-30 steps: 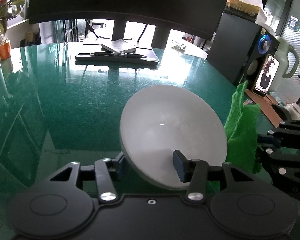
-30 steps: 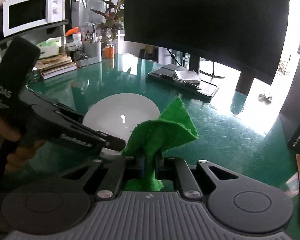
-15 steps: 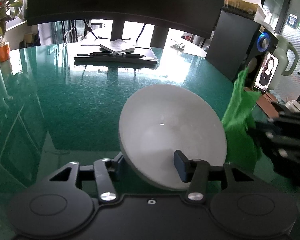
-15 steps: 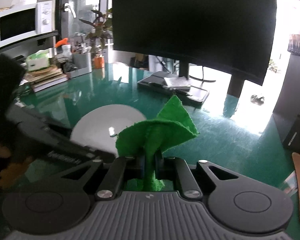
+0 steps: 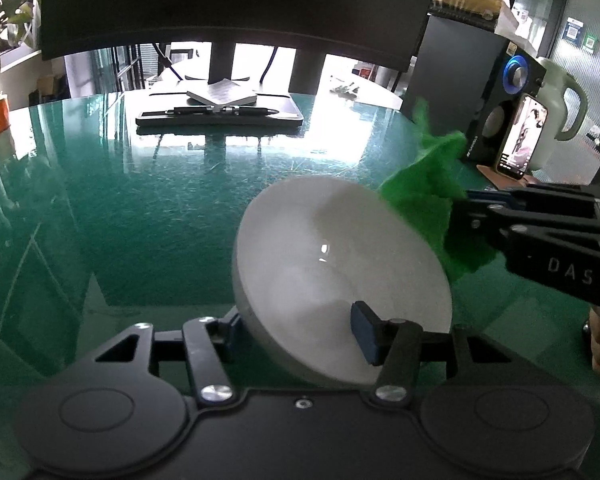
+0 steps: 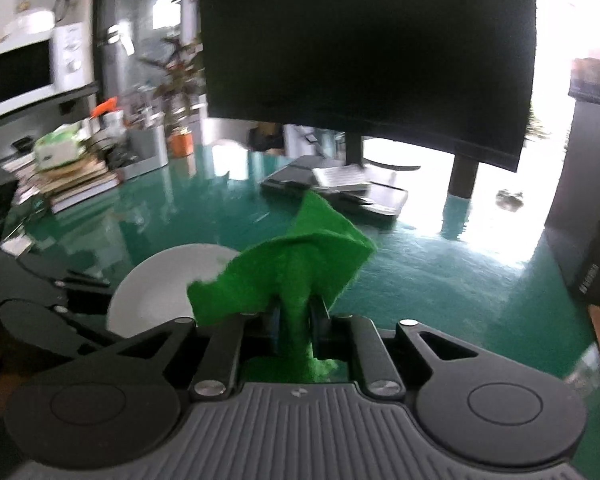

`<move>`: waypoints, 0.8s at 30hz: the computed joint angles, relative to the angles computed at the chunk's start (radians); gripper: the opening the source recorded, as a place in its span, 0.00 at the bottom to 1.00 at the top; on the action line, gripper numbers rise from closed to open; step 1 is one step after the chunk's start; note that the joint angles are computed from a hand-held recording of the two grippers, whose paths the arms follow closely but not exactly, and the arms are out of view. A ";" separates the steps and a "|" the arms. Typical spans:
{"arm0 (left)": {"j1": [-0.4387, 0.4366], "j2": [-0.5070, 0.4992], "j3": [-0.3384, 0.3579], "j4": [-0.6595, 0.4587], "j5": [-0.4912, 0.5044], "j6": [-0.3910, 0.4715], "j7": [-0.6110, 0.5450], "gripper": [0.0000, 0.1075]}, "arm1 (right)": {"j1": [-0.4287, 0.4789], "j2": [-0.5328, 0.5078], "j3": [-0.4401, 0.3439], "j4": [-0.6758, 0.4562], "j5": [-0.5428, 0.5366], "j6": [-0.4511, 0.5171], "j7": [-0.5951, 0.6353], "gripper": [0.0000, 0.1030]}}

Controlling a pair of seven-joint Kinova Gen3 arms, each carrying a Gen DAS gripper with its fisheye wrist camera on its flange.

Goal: Clean bowl
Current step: 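Tilt the bowl with the left tool while the right tool brings the cloth to it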

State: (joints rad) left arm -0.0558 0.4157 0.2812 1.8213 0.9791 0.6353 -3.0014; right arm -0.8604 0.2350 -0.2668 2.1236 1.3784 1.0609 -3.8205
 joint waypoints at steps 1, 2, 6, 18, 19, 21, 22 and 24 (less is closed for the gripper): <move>-0.002 0.002 0.000 -0.002 0.000 0.004 -0.002 0.46 | -0.015 0.005 0.004 0.003 -0.011 0.022 -0.022 0.12; -0.004 0.006 -0.001 -0.009 -0.003 0.017 0.004 0.44 | -0.011 0.007 -0.004 0.005 -0.020 0.028 -0.030 0.12; -0.008 0.020 -0.010 -0.035 -0.021 0.071 0.039 0.39 | -0.006 0.007 -0.006 0.012 -0.051 -0.014 -0.013 0.12; 0.008 0.061 -0.024 -0.141 -0.139 0.148 0.141 0.34 | -0.083 -0.004 -0.032 -0.001 -0.101 -0.002 0.110 0.10; 0.006 0.061 -0.020 -0.141 -0.142 0.148 0.140 0.34 | -0.085 0.000 -0.029 -0.008 -0.106 0.006 0.117 0.10; 0.001 0.064 -0.016 -0.147 -0.152 0.161 0.141 0.33 | -0.073 0.007 -0.013 -0.012 -0.103 0.009 0.119 0.10; -0.001 0.066 -0.015 -0.150 -0.156 0.168 0.141 0.33 | -0.064 0.005 -0.008 -0.008 -0.095 0.000 0.115 0.10; 0.000 0.063 -0.014 -0.146 -0.159 0.162 0.140 0.33 | -0.036 0.008 0.007 -0.005 -0.073 -0.031 0.119 0.10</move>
